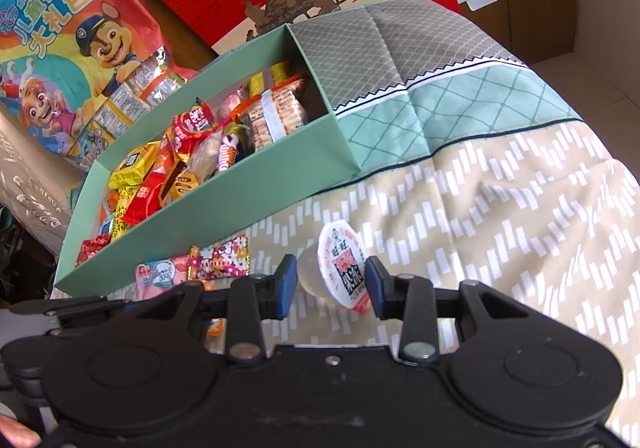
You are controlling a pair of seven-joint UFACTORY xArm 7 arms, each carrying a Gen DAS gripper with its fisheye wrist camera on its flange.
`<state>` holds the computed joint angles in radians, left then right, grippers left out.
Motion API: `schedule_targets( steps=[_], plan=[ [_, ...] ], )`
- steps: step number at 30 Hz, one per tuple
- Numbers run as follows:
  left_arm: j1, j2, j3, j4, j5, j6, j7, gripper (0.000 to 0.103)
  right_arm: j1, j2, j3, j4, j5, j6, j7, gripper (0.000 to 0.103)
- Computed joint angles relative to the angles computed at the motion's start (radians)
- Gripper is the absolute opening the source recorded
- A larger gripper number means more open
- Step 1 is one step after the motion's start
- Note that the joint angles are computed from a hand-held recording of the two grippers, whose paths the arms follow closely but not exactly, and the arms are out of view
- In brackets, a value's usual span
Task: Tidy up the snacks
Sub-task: 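Grasp the orange jelly cup with left tool while right tool grasps the white pudding cup, then place the orange jelly cup in the box with left tool while right tool places pudding cup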
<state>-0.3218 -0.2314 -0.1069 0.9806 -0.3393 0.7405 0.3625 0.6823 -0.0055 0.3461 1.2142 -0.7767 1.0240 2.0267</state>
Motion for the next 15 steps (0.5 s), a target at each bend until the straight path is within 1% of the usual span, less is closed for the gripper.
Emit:
schedule_targets(
  steps=[1, 2, 3, 4, 5, 9, 12, 13, 15],
  plan=[
    [0.001, 0.01, -0.006, 0.006, 0.01, -0.002, -0.01, 0.036, -0.001, -0.004, -0.001, -0.007, 0.0, -0.007, 0.003, 0.036],
    [0.001, 0.019, -0.011, 0.008, 0.019, -0.011, -0.022, 0.036, -0.002, -0.007, -0.001, -0.011, -0.002, -0.011, 0.009, 0.036],
    [0.0, 0.026, -0.013, 0.01, 0.02, -0.016, -0.025, 0.035, -0.003, -0.008, 0.0, -0.013, -0.004, -0.011, 0.014, 0.036],
    [-0.002, 0.028, -0.014, 0.005, 0.022, -0.028, -0.023, 0.024, -0.004, -0.007, 0.0, -0.013, -0.005, -0.012, 0.011, 0.036],
    [-0.002, 0.025, -0.019, -0.002, 0.035, -0.044, -0.027, 0.025, -0.003, -0.006, 0.002, -0.01, -0.006, -0.007, 0.009, 0.036],
    [-0.009, -0.005, -0.01, -0.026, 0.027, -0.053, -0.008, 0.024, 0.001, -0.001, 0.003, 0.001, -0.006, 0.008, -0.005, 0.036],
    [-0.014, -0.025, 0.011, -0.027, -0.005, -0.033, 0.023, 0.024, 0.002, -0.007, 0.004, 0.003, -0.01, 0.007, 0.006, 0.032],
    [-0.013, -0.03, 0.016, -0.025, -0.014, -0.026, 0.031, 0.024, -0.002, -0.019, 0.001, -0.007, -0.01, -0.007, -0.002, 0.029],
    [-0.012, -0.041, 0.025, -0.022, -0.033, -0.015, 0.047, 0.024, -0.003, -0.014, 0.007, 0.009, -0.012, 0.005, -0.017, 0.027]
  ],
)
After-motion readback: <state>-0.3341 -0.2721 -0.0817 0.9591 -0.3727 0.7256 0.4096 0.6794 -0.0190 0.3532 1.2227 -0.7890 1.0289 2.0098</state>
